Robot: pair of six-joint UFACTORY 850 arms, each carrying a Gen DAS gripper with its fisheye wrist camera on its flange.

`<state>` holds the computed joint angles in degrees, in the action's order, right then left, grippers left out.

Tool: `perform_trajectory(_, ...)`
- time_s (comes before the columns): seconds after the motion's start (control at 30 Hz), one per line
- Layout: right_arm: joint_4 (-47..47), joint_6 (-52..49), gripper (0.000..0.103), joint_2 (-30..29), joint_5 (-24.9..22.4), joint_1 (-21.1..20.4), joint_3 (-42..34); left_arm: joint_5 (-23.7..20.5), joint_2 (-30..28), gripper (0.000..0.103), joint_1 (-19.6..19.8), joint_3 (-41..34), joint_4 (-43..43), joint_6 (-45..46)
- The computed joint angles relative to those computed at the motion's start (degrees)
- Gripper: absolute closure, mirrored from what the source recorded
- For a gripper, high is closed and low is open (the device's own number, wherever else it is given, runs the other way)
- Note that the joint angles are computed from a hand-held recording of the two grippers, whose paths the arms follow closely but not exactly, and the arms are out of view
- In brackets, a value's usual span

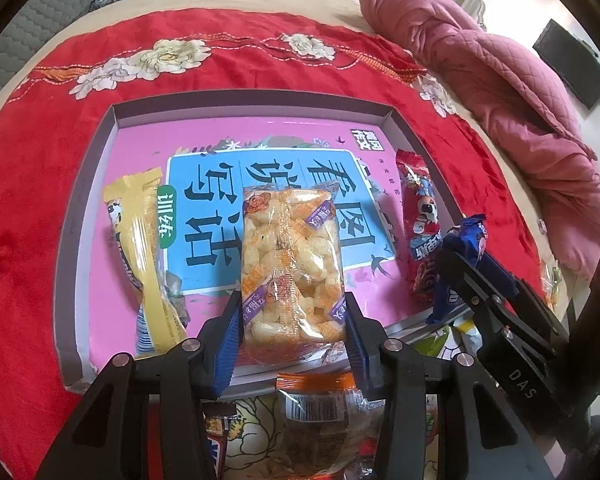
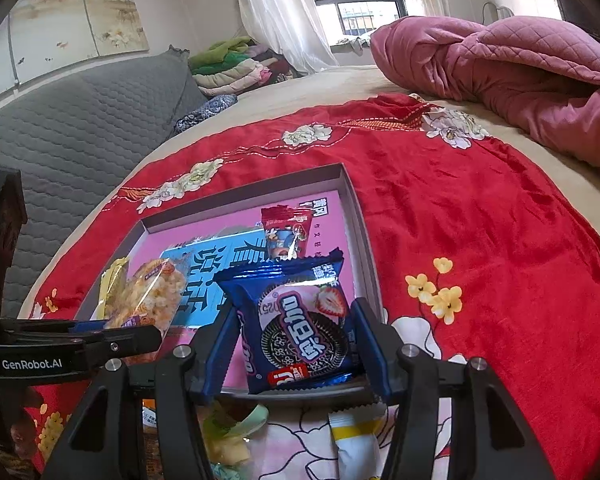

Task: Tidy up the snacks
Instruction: 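Lower the puff bag into the box with left tool while right tool lowers the Oreo pack beside it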

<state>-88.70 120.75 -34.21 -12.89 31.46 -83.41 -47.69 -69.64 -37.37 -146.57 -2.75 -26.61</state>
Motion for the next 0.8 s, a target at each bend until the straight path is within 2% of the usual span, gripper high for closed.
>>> perform_trajectory(0.8, -0.1, 0.1, 0.043, 0.2, 0.0, 0.0, 0.3, 1.1, 1.5, 0.055, 0.6, 3.6, -2.1, -0.6)
